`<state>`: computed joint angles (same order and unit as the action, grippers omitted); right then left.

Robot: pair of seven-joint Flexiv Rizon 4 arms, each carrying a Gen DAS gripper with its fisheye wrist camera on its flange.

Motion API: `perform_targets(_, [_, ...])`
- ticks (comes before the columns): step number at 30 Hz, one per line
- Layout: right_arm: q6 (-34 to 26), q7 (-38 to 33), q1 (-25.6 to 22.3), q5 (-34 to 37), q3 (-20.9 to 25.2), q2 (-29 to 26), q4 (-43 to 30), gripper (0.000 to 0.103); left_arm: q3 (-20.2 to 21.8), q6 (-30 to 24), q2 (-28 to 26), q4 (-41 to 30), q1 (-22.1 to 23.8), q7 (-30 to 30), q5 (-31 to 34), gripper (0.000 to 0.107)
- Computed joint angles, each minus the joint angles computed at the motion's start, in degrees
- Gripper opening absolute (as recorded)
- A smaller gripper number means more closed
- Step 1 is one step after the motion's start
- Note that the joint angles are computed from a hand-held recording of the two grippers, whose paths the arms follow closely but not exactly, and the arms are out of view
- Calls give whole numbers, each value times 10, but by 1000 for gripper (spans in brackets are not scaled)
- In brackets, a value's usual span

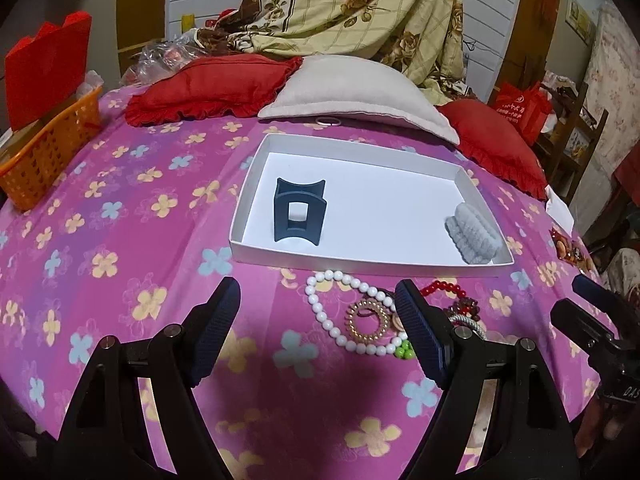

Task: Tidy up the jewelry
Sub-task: 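Open both grippers to release the clip and hair tie in the tray, then move both tools back toward the bracelets beside the tray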

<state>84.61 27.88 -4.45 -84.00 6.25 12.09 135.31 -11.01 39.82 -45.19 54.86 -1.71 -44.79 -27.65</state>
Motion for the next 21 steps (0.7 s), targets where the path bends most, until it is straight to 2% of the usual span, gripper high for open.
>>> perform_targets(4, [-21,-54,14,64,14,0,4,101,-2,22,20,35,3,15,-3,80])
perform_targets(13, [-34,-93,15,111,33,12,21,101,6,55,36,66,5,17,1,80])
perform_targets(18, [-73,-141,24,167,50,30,36,101,9,70,39,77,8,24,9,80])
perform_targets(21, [-71,-146,20,178,53,34,46,101,13,71,36,78,9,28,15,80])
